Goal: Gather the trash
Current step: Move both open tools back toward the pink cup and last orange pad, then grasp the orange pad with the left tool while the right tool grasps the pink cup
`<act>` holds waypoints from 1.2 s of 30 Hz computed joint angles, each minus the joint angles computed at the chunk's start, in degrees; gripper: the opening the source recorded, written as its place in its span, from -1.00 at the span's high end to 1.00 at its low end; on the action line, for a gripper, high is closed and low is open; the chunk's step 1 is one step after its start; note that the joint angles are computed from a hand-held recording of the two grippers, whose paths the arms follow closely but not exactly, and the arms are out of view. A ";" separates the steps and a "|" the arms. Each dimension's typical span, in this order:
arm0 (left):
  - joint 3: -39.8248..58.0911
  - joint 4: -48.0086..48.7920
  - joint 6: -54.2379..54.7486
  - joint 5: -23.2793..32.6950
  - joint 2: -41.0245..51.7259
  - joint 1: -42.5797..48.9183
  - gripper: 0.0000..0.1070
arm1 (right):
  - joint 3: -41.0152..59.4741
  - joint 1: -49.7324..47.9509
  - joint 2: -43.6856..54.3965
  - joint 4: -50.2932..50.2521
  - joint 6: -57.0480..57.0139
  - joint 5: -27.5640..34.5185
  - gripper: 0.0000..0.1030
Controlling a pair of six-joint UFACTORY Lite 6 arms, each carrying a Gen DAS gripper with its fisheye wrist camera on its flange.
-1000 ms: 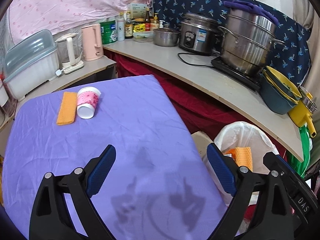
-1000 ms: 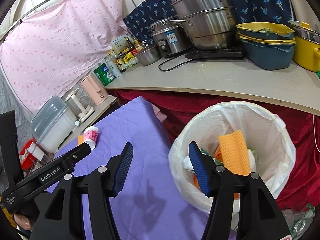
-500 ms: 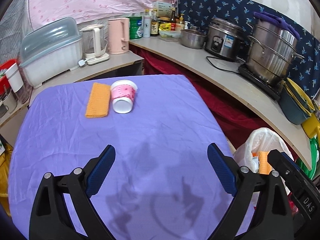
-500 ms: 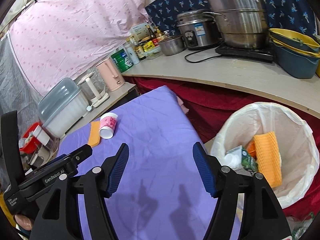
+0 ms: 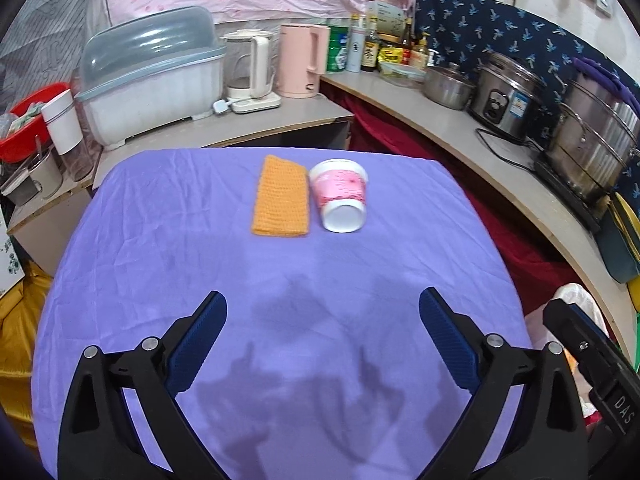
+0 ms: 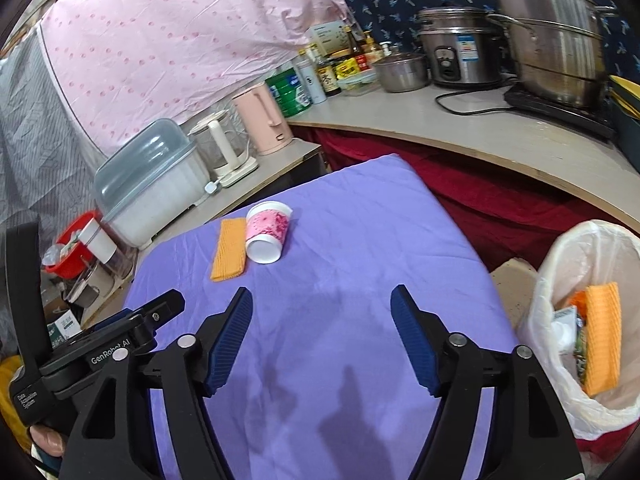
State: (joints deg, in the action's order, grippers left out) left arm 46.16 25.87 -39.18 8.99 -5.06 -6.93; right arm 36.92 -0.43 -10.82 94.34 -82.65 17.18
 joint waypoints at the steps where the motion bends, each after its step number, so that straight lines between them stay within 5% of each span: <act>1: 0.55 -4.32 5.25 -0.61 1.19 1.91 -0.73 | 1.57 1.79 2.36 3.17 -2.43 -0.84 -0.39; 7: 6.50 -31.32 35.39 -2.99 10.16 10.21 -0.73 | 12.90 8.61 17.04 13.66 -10.37 -3.25 -0.39; 13: 18.43 -51.12 56.44 -2.36 22.92 13.98 -0.73 | 29.26 12.43 33.74 10.39 -3.98 -3.92 -0.39; 25: 50.55 -47.90 51.53 5.90 51.22 15.48 -0.73 | 68.55 13.57 64.94 -27.56 38.37 0.31 -0.39; 33: 63.56 -49.10 52.13 10.28 62.86 15.85 -0.66 | 88.51 14.10 79.01 -42.14 54.29 5.72 -0.39; 36: 63.01 -46.53 50.64 8.03 62.97 15.25 -0.59 | 95.02 13.48 83.86 -42.97 56.52 8.75 -0.39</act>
State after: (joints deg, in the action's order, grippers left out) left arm 109.17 -20.66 11.45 17.02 57.91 8.32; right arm 131.94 13.06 73.04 51.37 -26.13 25.92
